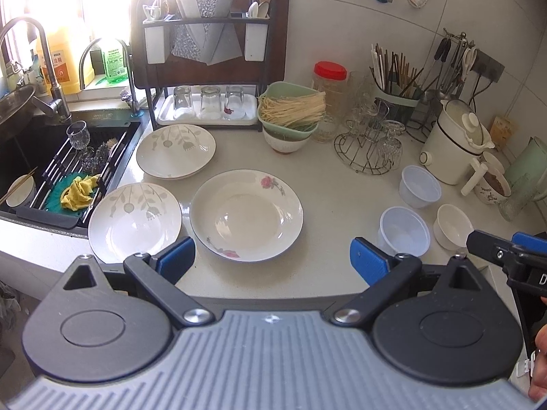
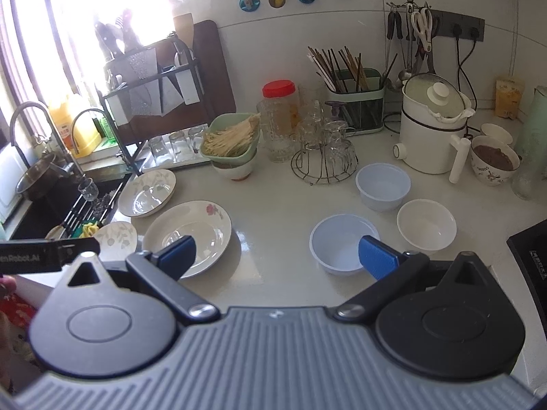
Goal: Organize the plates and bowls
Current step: 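Move both grippers toward the leaf-pattern plate beside the sink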
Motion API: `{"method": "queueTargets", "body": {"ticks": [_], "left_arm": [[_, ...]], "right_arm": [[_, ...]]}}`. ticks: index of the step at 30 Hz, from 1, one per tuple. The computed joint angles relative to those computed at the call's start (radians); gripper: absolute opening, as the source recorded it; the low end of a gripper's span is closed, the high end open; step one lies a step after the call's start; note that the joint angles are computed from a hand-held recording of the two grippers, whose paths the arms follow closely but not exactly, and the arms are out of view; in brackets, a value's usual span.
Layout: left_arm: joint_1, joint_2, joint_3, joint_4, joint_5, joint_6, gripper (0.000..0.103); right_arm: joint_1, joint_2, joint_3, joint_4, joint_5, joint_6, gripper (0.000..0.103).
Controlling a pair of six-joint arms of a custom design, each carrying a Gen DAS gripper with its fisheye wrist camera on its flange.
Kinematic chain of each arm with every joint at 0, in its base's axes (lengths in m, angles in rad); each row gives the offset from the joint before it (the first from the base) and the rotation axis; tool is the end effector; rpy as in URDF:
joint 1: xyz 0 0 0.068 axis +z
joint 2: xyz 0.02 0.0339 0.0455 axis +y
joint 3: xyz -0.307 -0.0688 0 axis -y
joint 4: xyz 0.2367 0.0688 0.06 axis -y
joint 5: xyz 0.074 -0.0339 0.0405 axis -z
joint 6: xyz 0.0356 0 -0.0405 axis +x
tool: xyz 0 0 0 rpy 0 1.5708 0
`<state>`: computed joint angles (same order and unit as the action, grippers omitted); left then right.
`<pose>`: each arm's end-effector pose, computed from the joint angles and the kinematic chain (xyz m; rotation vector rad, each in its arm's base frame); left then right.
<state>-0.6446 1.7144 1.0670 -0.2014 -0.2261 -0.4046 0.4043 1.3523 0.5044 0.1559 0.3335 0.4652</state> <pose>0.2932 -0.2104 0.2409 0.1852 2.3953 -0.2180 0.2233 0.0829 0.2067 0.2424 2.2065 0.1003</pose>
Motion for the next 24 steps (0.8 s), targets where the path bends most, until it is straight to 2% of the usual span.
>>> {"method": "queueTargets", "body": {"ticks": [10,16,18,24], "left_arm": [[0.014,0.04,0.072,-0.054,0.01,0.003,0.099],[0.028,0.095,0.169,-0.117,0.015,0.041,0.099],[0.026,0.112,0.195,-0.134,0.02,0.051,0.099],[0.025,0.151,0.253,-0.177,0.026,0.056,0.099]], "right_arm": [[-0.062,-0.043,0.175,-0.23,-0.141,-0.118,0.103],[-0.108,-0.04,0.437,-0.512,-0.257,-0.227,0.103],[-0.141,-0.029,0.521,-0.595,-0.33,-0.255,0.103],[-0.155,0.0,0.715,-0.799,-0.371,-0.33,0.103]]}}
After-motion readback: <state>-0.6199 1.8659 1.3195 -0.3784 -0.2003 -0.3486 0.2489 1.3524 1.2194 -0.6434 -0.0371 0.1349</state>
